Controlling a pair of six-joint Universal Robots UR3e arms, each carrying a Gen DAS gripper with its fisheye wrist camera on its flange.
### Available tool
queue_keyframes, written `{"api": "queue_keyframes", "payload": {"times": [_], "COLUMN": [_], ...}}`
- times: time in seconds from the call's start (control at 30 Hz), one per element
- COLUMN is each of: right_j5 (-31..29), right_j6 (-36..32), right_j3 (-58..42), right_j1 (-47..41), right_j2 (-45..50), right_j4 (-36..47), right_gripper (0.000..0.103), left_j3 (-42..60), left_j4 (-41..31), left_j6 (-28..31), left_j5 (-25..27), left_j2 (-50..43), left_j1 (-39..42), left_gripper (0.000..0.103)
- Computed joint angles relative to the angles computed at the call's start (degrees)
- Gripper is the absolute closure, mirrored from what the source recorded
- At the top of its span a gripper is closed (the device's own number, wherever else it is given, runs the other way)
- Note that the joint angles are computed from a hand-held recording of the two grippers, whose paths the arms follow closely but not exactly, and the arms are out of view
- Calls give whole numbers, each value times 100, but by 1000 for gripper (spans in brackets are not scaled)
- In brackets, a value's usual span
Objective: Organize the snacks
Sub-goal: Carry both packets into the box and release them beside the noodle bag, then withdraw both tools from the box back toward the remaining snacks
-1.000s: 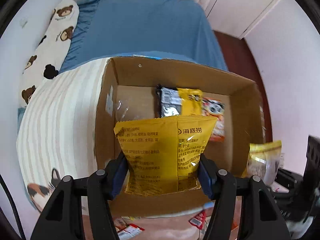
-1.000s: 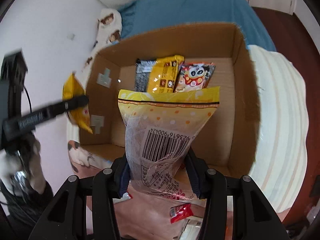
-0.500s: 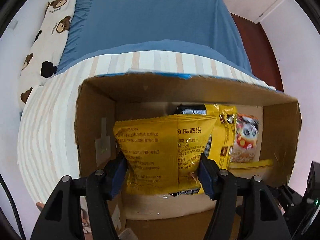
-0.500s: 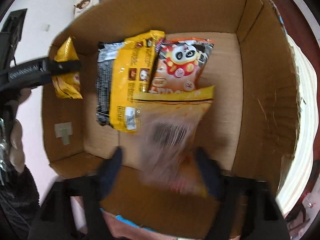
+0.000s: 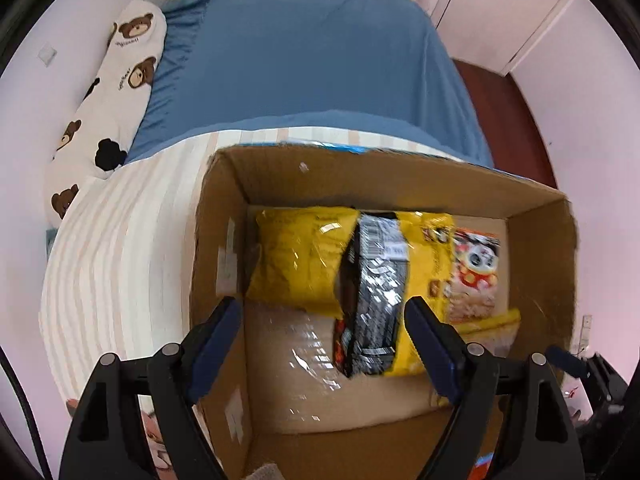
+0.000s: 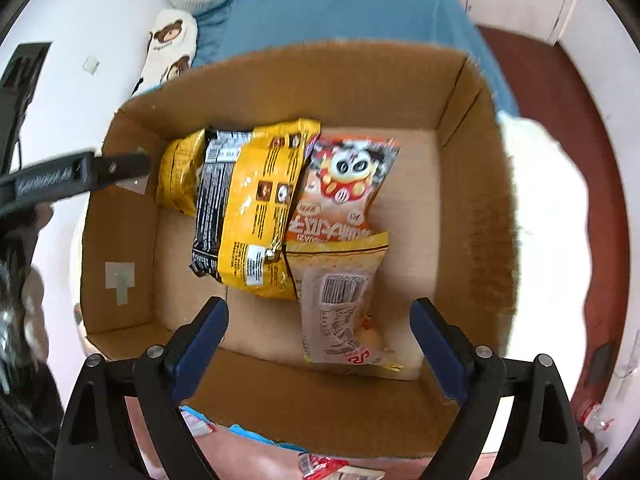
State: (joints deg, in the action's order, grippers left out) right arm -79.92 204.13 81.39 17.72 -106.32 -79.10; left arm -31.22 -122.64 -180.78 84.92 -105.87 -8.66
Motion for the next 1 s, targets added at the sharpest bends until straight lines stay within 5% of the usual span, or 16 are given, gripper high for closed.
{"api": "queue_keyframes", "payload": {"times": [0.17, 0.37, 1.0], "right_j5": [-543, -1302, -3791], "right_j6": [516, 1190, 4267], "right_j3": [-165, -570, -3697], "right_j1": [468, 1283, 4755], "right_j2": [-140, -208, 910], "right_j4": [-23, 160, 2068], "right_gripper": [9, 9, 9], "left_j3": [-1229, -1542, 122], "left_j4": [581, 617, -337], "left_j6": [-242, -544, -2237], "left_j5": [64, 332, 1813], "left_j2": [1230, 2006, 2390], "left_j1": [-213, -598, -2972], "left_gripper": [20, 20, 20]}}
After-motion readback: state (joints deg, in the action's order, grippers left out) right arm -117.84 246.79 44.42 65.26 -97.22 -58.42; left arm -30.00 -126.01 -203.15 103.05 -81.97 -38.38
